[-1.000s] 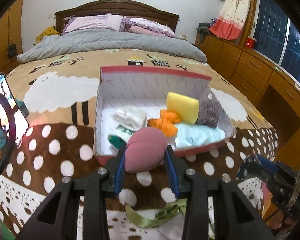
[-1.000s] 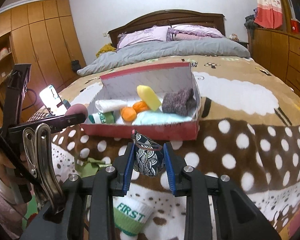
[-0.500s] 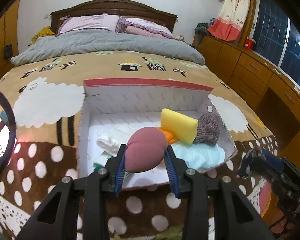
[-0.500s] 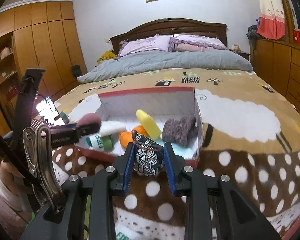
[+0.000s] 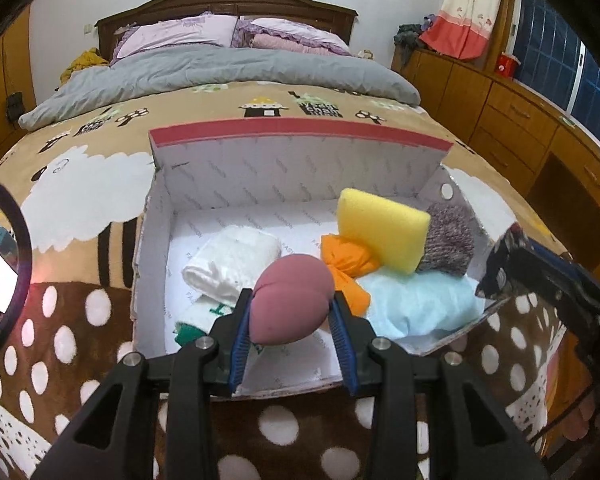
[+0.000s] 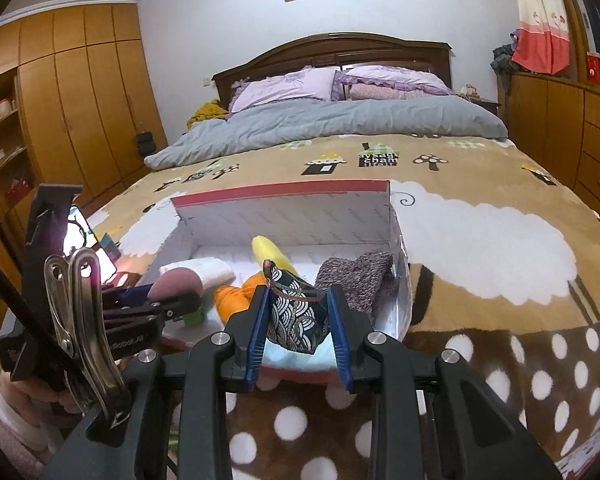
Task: Organize soft objects
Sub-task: 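Carry the pink sponge and patterned cloth into the box and open both grippers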
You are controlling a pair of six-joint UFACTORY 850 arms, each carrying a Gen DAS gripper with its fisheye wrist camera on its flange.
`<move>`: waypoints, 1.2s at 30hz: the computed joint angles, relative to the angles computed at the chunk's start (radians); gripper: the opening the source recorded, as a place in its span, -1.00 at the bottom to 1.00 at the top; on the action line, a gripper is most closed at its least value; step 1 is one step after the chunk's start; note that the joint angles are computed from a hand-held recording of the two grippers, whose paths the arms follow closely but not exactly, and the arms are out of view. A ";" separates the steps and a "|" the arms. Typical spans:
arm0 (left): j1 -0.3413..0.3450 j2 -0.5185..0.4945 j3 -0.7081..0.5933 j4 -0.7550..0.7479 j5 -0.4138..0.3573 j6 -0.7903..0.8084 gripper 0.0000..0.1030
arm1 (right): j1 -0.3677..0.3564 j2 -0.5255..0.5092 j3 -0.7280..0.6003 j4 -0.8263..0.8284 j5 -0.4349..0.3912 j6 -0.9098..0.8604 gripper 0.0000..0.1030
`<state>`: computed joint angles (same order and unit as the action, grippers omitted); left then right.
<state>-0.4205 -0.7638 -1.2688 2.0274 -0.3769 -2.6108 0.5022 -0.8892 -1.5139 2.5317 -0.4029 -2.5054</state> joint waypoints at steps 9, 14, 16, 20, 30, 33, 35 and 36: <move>-0.001 -0.043 -0.046 -0.111 -0.021 0.121 -0.25 | -0.002 -0.062 -0.081 0.012 0.041 0.006 -0.42; 0.002 -0.061 -0.067 -0.148 -0.023 0.153 -0.24 | 0.000 -0.097 -0.124 0.034 0.075 -0.008 -0.42; -0.001 -0.068 -0.076 -0.174 -0.035 0.184 -0.23 | -0.003 -0.111 -0.144 -0.016 0.091 0.052 -0.42; 0.004 -0.074 -0.084 -0.169 -0.028 0.175 -0.22 | -0.005 -0.123 -0.155 -0.023 0.102 0.064 -0.42; 0.009 -0.078 -0.092 -0.164 -0.012 0.173 -0.19 | -0.002 -0.136 -0.176 -0.065 0.127 0.121 -0.41; 0.010 -0.079 -0.094 -0.164 -0.008 0.178 -0.13 | -0.004 -0.135 -0.177 -0.088 0.126 0.143 -0.42; 0.008 -0.079 -0.093 -0.167 -0.010 0.183 -0.12 | -0.005 -0.136 -0.179 -0.103 0.128 0.157 -0.41; 0.007 -0.079 -0.093 -0.167 -0.010 0.183 -0.12 | -0.006 -0.137 -0.182 -0.123 0.129 0.178 -0.41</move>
